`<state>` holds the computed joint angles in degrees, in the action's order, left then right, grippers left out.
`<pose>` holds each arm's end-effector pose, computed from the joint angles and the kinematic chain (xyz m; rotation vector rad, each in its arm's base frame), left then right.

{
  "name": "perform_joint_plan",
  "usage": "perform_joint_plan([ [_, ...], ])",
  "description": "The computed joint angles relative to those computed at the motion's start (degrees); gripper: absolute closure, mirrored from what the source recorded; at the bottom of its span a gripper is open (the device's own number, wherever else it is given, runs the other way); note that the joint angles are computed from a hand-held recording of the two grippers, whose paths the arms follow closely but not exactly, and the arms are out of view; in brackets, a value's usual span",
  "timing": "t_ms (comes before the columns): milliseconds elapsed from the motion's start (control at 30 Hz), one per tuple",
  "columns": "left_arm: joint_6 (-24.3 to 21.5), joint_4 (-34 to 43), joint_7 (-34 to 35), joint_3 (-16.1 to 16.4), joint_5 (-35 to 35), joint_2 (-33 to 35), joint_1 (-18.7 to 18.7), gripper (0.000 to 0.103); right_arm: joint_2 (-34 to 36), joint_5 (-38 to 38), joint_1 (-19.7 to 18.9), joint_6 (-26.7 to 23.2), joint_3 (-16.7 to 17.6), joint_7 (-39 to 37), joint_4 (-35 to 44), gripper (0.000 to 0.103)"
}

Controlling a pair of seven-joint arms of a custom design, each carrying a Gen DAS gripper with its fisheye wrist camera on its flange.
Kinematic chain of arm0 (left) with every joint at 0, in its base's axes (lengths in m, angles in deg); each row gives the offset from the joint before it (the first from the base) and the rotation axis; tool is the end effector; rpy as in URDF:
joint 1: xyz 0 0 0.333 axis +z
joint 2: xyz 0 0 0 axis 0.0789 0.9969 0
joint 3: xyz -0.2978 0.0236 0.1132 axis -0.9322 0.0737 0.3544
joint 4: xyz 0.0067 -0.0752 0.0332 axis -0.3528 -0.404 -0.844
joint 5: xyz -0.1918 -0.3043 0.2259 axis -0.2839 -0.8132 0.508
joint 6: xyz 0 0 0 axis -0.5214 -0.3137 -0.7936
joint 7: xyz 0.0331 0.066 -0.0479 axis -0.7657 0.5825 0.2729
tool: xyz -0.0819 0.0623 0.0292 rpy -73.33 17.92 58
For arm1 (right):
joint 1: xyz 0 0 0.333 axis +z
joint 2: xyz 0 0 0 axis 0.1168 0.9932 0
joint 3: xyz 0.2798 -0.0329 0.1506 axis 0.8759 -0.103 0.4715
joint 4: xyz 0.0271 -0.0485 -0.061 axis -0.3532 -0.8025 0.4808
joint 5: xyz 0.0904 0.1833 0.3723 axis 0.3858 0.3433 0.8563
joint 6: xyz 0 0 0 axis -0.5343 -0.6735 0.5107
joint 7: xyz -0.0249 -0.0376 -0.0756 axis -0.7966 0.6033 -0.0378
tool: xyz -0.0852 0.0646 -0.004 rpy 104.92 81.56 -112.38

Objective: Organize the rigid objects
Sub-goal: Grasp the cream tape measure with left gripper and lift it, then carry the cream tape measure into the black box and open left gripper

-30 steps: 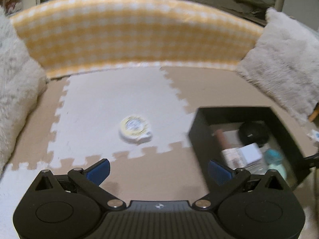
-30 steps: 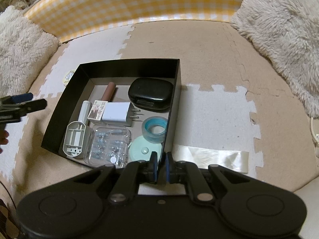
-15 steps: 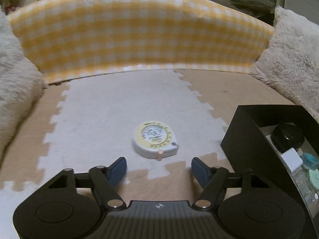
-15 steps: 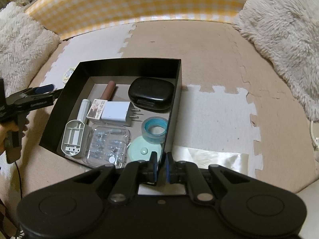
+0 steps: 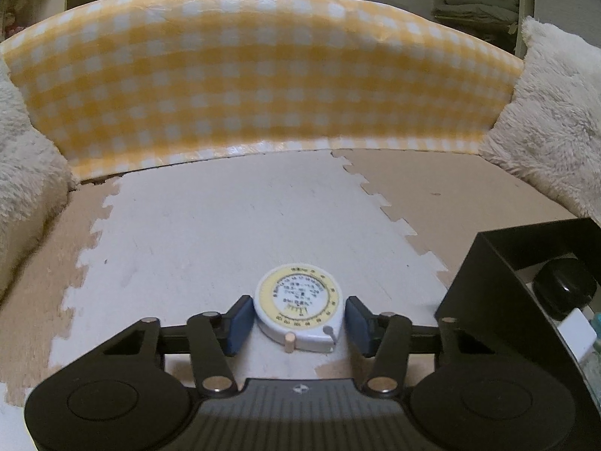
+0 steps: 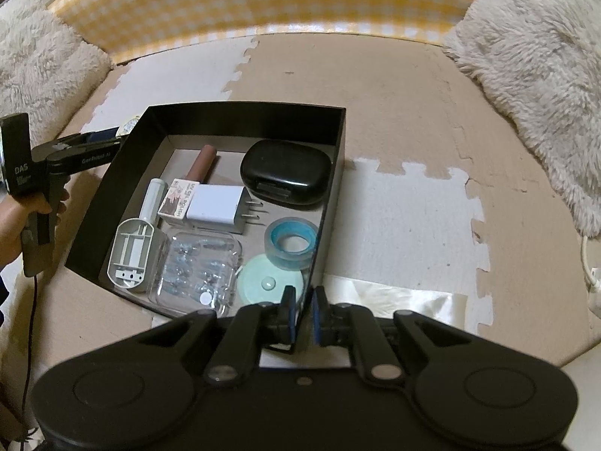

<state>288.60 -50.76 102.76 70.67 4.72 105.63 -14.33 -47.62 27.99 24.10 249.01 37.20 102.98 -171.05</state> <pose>0.6343 -0.1332 0.2039 -1.6292 1.7862 -0.8835 0.5766 0.2099 0.2969 -2.1618 1.6029 -0.2489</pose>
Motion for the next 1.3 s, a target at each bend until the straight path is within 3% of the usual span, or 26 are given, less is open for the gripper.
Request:
perform_joint_plan([
  [300,0.4,-0.4,-1.5,-1.9,2.2,-0.9,1.6,0.050,0.0,-0.1,0.1,0.0,-0.1,0.1,0.0,0.093],
  [633,3.9,-4.3,-6.3,-6.9,6.7,-6.4,6.4,0.050,0.1,0.4,0.0,0.4,0.1,0.1,0.0,0.094],
  [733,3.2,-4.8,-8.7,-9.7,11.9,-8.1,9.3,0.050,0.1,0.3,0.1,0.5,0.0,0.2,-0.1,0.094],
  [833,1.9,-4.8,-13.2,-14.4,22.1,-9.1,14.7,0.050,0.1,0.3,0.0,0.5,0.0,0.2,-0.1,0.094],
  [900,1.5,-4.6,-14.7,-15.6,26.5,-9.2,15.8,0.050,0.1,0.4,0.0,0.5,0.1,0.1,-0.1,0.094],
  [1033,0.0,-4.0,-14.9,-15.7,31.4,-9.1,15.2,0.050,0.1,0.8,-0.2,0.4,0.3,-0.2,-0.1,0.094],
  [1300,-1.5,-3.5,-10.0,-13.0,30.6,-8.2,10.3,0.050,0.1,0.6,0.0,0.4,0.1,0.0,-0.1,0.094],
])
